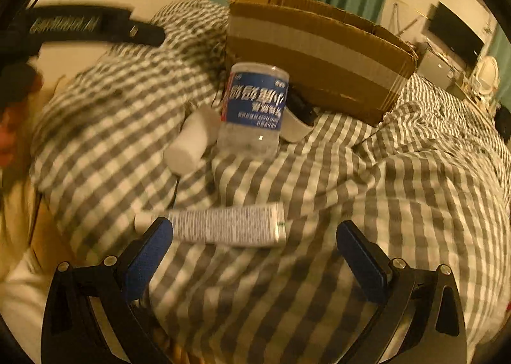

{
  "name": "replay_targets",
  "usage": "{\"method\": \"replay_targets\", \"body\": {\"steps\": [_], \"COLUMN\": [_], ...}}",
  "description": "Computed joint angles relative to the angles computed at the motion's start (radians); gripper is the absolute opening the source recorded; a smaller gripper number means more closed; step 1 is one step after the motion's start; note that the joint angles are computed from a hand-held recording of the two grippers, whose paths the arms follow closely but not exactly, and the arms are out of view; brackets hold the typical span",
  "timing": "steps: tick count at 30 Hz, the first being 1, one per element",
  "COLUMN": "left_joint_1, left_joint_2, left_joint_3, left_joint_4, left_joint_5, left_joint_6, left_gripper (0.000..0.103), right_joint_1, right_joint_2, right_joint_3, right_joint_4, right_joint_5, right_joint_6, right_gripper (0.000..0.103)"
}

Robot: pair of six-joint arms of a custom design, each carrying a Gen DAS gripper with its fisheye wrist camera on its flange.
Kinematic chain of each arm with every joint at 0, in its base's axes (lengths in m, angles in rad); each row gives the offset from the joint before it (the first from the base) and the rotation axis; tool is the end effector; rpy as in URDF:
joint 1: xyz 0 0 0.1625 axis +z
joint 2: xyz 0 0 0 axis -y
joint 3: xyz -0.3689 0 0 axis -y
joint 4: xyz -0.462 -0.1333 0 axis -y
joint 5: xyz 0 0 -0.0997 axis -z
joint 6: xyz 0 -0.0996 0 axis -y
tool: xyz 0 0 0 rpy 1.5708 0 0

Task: Organize objects
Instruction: 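Grasp the white tube with the right gripper while the left gripper approaches the cotton-swab tub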

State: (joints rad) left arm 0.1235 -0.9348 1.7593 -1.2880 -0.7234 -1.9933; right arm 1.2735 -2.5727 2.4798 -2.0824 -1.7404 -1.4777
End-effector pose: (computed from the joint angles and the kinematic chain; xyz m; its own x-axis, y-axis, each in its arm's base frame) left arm -0.4888 -0.2702 0.0014 -0.6441 -0.3535 -0.6784 0.3506 0.6519 -0.6724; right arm 0.0273 -0.3086 0.3800 -0.3250 -0.7479 0.5788 -0.8879 0.4519 0.0854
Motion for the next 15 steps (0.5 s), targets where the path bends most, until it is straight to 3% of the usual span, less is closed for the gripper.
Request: {"method": "replay_targets", "body": {"steps": [3, 5, 11, 15], "left_joint_1": [-0.004, -0.004, -0.001, 0.007], "left_joint_2": [-0.012, -0.017, -0.041, -0.062], "left_joint_3": [0.017, 0.024, 0.054, 0.079], "left_joint_4": [-0.027, -0.04, -0.062, -0.085], "left_joint_5": [0.006, 0.007, -0.003, -0.018], "left_joint_6": [0.008, 0.014, -0.004, -0.025], "left_gripper": [0.098, 0.098, 0.098, 0.098], "right_joint_1": [0.002, 0.02, 0.077, 0.104], "right_joint_2": [-0.034, -0.022, 0.027, 0.091], "right_joint_3": [0.046, 0.066, 0.116, 0.1], "right_joint_4": [-0.04, -0.086, -0.175, -0.112], "right_joint_5": [-0.046, -0.063, -0.04, -0.068], "right_joint_6": [-0.088, -0.101, -0.151, -0.136], "right_gripper": [0.103, 0.103, 0.1, 0.069]}}
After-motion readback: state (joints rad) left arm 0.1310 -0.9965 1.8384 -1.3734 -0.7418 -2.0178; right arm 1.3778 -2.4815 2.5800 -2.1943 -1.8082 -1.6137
